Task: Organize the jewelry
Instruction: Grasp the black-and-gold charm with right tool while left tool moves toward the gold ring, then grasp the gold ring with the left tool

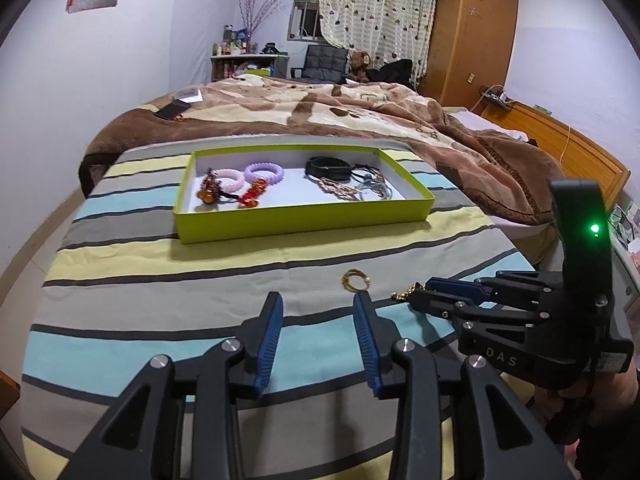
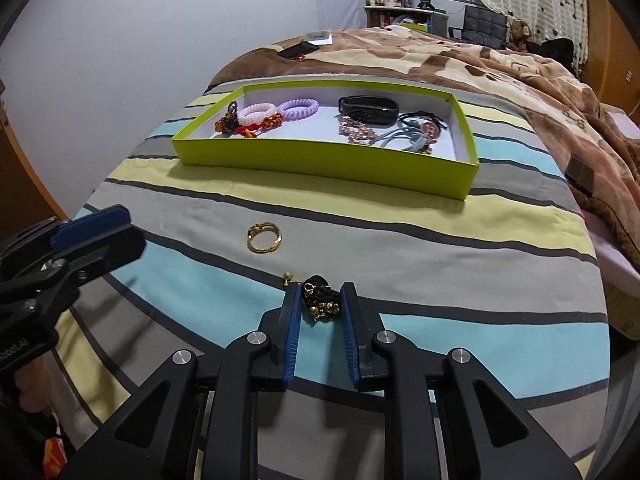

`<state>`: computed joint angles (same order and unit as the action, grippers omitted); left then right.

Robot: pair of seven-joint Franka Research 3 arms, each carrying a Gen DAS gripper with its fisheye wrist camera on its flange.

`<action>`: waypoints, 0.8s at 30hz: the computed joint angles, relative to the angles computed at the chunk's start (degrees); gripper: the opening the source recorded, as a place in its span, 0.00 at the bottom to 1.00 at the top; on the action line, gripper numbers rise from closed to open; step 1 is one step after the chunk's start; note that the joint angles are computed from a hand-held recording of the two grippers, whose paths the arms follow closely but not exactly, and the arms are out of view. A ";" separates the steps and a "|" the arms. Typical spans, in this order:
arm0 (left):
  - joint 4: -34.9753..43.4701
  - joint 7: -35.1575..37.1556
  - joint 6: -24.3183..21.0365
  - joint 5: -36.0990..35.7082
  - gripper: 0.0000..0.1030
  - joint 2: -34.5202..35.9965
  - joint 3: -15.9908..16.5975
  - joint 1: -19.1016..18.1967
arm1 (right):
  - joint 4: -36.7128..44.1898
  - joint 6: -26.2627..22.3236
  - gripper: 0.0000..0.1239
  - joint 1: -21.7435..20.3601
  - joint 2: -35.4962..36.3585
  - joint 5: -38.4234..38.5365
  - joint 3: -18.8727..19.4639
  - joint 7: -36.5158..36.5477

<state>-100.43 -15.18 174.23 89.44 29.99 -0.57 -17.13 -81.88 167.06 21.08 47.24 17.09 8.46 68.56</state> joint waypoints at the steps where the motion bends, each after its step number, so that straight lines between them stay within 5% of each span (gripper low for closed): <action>1: 0.55 2.51 0.40 -2.25 0.37 0.69 -0.59 0.52 | -0.50 0.36 0.16 -0.54 -0.24 0.44 0.53 -0.27; 6: 3.02 19.19 0.14 -17.48 0.44 4.22 -3.98 2.76 | -1.85 1.60 0.16 -2.34 -1.02 2.28 2.04 -1.02; 10: 6.54 32.95 -4.30 -28.87 0.44 7.79 -8.58 4.80 | -2.85 2.51 0.16 -3.98 -1.60 3.91 3.39 -2.08; 15: 11.36 43.05 -10.35 -37.17 0.44 11.40 -9.89 3.66 | -3.77 3.24 0.16 -5.88 -1.90 5.84 4.87 -3.51; 24: 15.12 47.27 -15.09 -42.00 0.40 12.60 -2.45 -4.06 | -4.38 3.85 0.16 -8.01 -2.05 8.68 6.96 -6.39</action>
<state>-85.31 32.10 159.14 47.44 42.59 -3.01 -21.19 -86.26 170.91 13.07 45.20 25.77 15.42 62.17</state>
